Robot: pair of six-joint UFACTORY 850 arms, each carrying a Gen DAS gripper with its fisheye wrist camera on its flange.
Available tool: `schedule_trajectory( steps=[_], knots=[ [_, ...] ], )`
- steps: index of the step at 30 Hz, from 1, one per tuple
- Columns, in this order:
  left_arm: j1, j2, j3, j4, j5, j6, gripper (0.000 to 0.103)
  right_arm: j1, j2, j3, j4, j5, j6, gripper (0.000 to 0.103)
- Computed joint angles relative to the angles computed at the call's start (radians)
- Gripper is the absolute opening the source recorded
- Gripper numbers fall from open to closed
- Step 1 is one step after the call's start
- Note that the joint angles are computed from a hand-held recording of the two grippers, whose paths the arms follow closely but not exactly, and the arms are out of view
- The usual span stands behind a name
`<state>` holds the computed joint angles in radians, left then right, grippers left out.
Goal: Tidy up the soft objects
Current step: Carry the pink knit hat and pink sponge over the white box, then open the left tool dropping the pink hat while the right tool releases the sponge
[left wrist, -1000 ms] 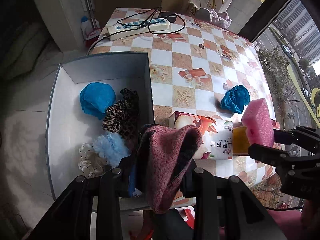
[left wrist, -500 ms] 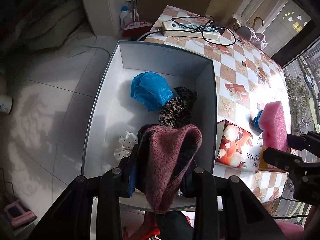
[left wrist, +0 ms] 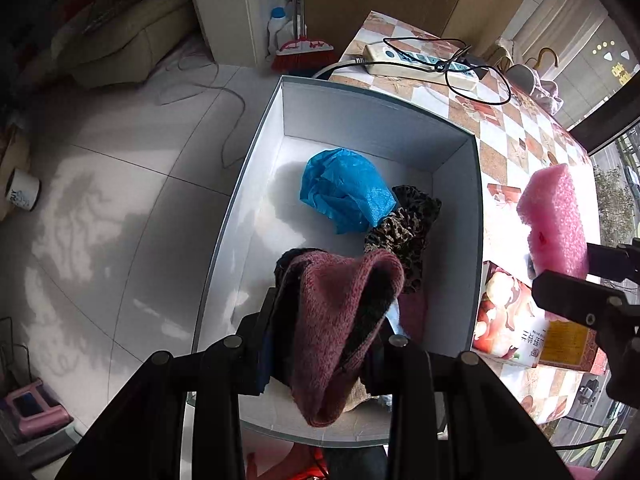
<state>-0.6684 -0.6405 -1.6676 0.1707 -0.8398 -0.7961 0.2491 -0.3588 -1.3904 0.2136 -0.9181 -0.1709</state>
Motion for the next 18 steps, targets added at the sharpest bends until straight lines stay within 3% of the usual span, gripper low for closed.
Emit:
schedule_trajectory(
  steps=[18],
  knots=[
    [0.011, -0.039, -0.043, -0.001, -0.010, 0.015, 0.040, 0.009, -0.110, -0.120, 0.000, -0.030, 0.059, 0.052]
  ],
)
